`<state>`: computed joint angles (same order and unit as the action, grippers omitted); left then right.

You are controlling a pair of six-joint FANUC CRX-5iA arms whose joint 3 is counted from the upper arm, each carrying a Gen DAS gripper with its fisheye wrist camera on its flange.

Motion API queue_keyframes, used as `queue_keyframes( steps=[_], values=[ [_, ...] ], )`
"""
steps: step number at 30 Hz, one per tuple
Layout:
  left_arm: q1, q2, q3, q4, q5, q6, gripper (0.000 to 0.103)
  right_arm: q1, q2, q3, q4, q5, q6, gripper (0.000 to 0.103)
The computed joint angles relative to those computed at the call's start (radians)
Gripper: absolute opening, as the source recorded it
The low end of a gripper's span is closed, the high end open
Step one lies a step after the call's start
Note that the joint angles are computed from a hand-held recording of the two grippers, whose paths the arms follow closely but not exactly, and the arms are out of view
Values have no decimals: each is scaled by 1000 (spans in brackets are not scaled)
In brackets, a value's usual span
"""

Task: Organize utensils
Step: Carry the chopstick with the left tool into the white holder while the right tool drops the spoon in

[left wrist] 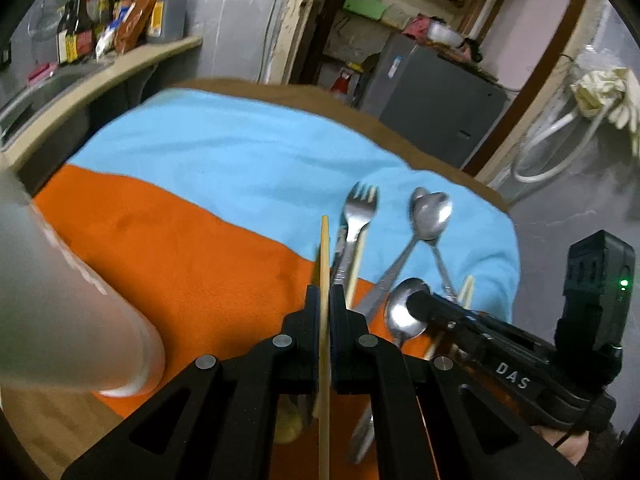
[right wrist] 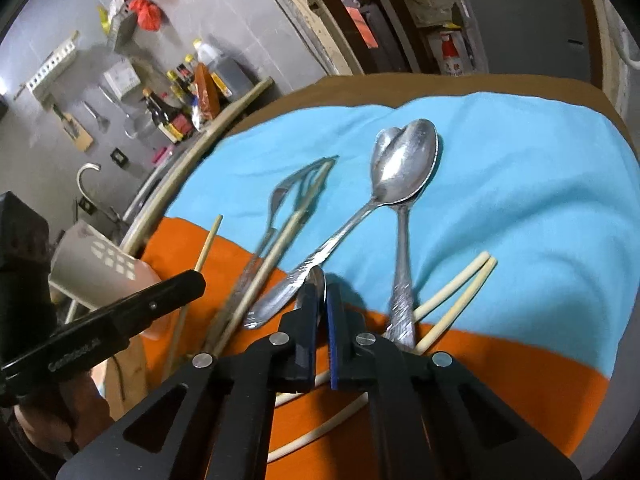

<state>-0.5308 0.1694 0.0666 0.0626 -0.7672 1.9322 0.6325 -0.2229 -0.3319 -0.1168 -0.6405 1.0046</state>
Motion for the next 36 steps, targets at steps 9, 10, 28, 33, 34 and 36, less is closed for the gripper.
queue_keyframes(
  steps=[9,10,28,33,34,36],
  values=[
    [12,-166,-189,153,191,-172,3,269,-194,-298,859,45,-816,1],
    [19,-186,-218,197,215,-220,3,297,-199,-313,959,14,-900,1],
    [318,-401,-428,972,238,-1042,3,462,58,-94,1597,-417,-1345,1],
    [336,-371,-463,1239,359,-1313,3,414,175,-18,1714,-396,-1357,1],
    [328,-365,-476,1302,378,-1373,3,413,194,-9,1718,-398,-1347,1],
    [306,-348,-503,1483,413,-1523,3,405,224,8,1713,-381,-1319,1]
  ],
)
